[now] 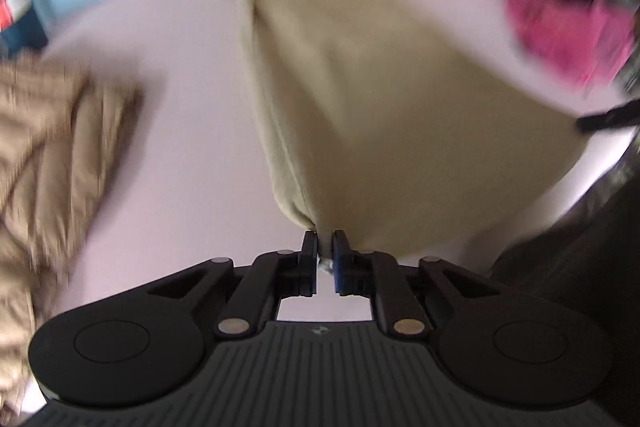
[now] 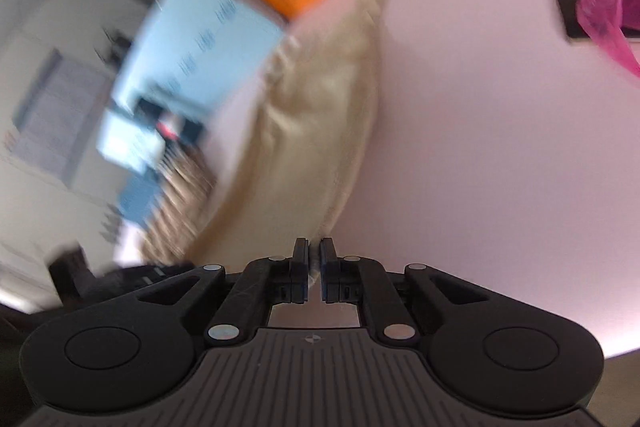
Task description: Fold clothes
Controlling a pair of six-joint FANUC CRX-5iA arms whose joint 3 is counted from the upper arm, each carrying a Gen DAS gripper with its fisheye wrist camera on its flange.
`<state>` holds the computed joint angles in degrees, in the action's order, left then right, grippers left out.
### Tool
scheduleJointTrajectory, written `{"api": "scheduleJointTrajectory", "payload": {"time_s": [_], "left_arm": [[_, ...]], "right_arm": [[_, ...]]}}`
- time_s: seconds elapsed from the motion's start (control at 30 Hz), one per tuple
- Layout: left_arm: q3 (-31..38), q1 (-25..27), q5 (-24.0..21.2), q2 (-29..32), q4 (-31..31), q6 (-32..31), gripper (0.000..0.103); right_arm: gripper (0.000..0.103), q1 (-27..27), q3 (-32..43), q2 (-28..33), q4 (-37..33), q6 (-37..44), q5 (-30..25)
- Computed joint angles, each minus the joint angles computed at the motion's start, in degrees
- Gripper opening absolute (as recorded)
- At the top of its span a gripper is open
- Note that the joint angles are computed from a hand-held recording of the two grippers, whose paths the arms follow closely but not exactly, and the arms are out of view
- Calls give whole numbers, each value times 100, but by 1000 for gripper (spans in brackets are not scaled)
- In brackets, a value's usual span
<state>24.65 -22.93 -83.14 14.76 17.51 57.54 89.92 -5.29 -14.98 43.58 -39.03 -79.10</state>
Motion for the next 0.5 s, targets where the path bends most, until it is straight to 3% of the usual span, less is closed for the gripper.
{"api": "scheduleJointTrajectory", "payload": {"time_s": [0.07, 0.13, 0.17, 0.2, 0.23, 0.27, 0.3, 0.37, 0.5], "left_arm": [[-216, 7, 92, -124, -210, -2, 8], [-126, 69, -60, -112, -165, -13, 10], [-84, 101, -87, -114, -173, -16, 17], [-36, 114, -64, -127, -259, -8, 23], [52, 97, -18, -128, -428, 19, 33], [138, 87, 50, -119, -564, 9, 34], [237, 107, 134, -84, -619, -55, 34], [468, 142, 384, 31, -564, -201, 34], [1387, 78, 883, 534, -562, -837, 34]], "right_arm": [[10, -181, 477, 206, -1180, 711, -456], [10, -257, 620, 253, -1504, 805, -745], [15, -206, 529, 187, -1308, 627, -762], [32, -185, 561, 206, -1127, 624, -915], [43, -171, 594, 226, -950, 634, -1064], [50, -211, 671, 273, -806, 799, -1209], [50, -288, 714, 290, -680, 998, -1242], [50, -526, 748, 303, -416, 1483, -1033], [52, -1408, 1091, 541, -538, 2914, 29]]}}
